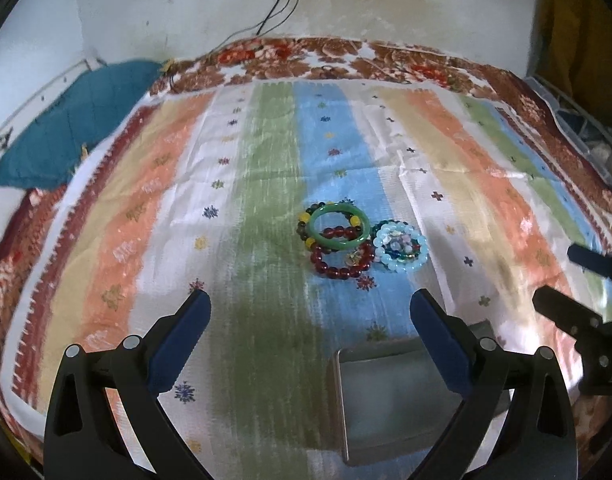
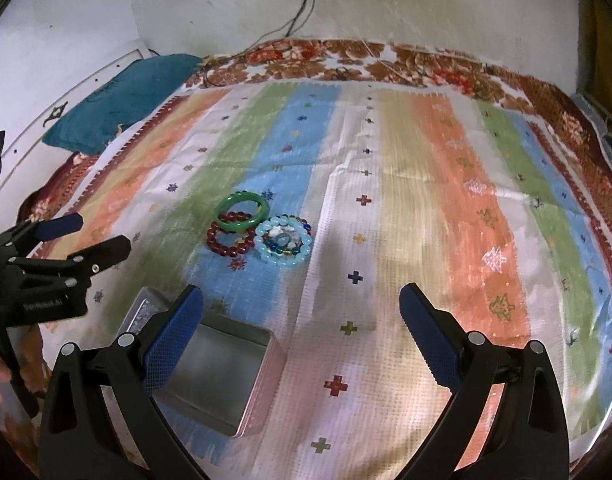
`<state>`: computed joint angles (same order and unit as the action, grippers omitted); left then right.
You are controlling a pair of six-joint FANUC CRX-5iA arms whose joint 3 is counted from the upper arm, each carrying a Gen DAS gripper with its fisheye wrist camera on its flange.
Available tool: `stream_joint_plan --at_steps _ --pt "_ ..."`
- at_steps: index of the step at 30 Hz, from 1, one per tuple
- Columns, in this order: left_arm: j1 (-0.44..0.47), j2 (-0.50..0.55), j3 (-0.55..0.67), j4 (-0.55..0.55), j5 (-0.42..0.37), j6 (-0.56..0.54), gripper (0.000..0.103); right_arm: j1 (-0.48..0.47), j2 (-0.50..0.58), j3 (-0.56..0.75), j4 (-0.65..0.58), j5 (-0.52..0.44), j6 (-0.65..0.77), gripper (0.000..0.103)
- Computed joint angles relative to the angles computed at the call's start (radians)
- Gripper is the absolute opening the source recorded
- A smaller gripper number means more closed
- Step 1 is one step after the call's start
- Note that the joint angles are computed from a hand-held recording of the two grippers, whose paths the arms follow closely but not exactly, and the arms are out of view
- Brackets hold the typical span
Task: Organize jewelry
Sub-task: 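Move both tools toward the pile of bracelets beside the metal tin, then lower left tool onto green jade bangle while right tool lowers onto light blue bead bracelet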
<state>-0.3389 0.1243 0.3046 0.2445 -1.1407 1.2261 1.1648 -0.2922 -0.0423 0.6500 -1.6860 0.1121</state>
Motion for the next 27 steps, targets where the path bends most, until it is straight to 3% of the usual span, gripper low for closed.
stream_joint_plan --at_steps 3,27 --pt "0.011 0.025 0.019 0.022 -0.023 0.023 0.097 -0.028 0.005 0.004 -0.019 0.021 0.017 0.099" --pt "-0.040 0.222 0.258 -0.100 -0.119 0.165 0.097 -0.172 0.073 0.048 -0.115 0.080 0.104 0.099"
